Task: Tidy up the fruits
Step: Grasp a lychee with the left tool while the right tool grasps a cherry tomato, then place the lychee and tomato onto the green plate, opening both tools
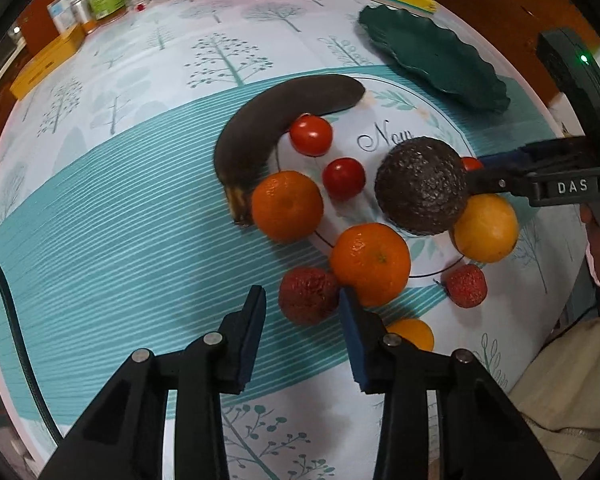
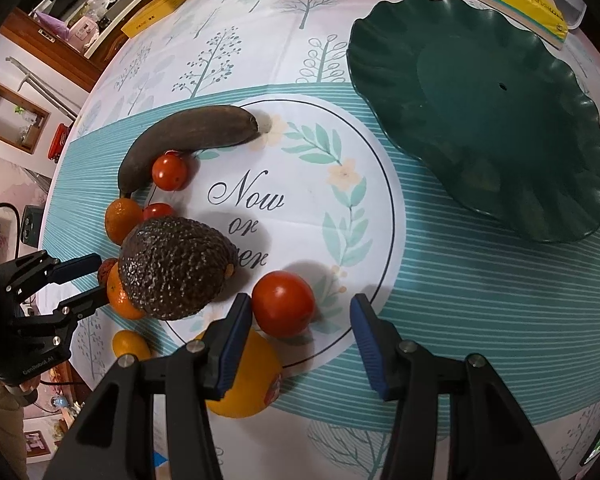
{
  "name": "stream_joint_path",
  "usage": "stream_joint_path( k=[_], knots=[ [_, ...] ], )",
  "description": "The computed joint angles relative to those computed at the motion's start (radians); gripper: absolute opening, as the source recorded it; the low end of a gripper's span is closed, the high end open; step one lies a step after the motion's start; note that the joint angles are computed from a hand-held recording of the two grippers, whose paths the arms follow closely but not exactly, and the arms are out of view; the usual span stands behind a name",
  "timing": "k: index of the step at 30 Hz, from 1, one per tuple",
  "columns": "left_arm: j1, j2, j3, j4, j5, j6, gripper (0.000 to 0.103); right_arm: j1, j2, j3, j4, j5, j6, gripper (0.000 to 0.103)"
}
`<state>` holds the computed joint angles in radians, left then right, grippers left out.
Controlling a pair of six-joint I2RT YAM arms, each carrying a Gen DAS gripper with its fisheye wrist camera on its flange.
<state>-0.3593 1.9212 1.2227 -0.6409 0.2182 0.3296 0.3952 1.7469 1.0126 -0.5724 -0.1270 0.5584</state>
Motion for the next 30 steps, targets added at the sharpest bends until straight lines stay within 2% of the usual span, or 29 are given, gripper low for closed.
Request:
stream_joint_path(
  k=[6, 9, 13, 18, 25, 30],
  knots=[
    [0.039, 0.063, 0.07, -0.065, 0.098, 0.053, 0.036, 0.012, 0.018, 0.02, -0.011, 0.014, -0.002, 0.051],
    [0.058, 0.085, 0.091, -0.092, 0.133, 0.075, 0.03, 0.014, 0.024, 0.028, -0.015, 0.013, -0.003, 0.049],
    [0.044, 0.078, 0.087, -0.085, 0.111, 0.083, 0.028, 0.01, 0.026, 0.032, -0.015, -0.003, -0.001, 0.044],
    [0.043, 0.071, 0.102, -0.1, 0.069, 0.013, 0.028, 0.015, 0.017, 0.033, -0.017, -0.006, -0.003, 0.033],
    [0.015, -0.007, 0.136, -0.126, 0.044, -0.057, 0.028, -0.003, -0.03, 0.008, -0.026, 0.02, 0.003, 0.032],
    [-0.05, -0.036, 0.242, -0.172, 0.027, -0.101, 0.028, -0.02, -0.124, -0.018, -0.041, 0.055, -0.006, 0.031]
  ],
)
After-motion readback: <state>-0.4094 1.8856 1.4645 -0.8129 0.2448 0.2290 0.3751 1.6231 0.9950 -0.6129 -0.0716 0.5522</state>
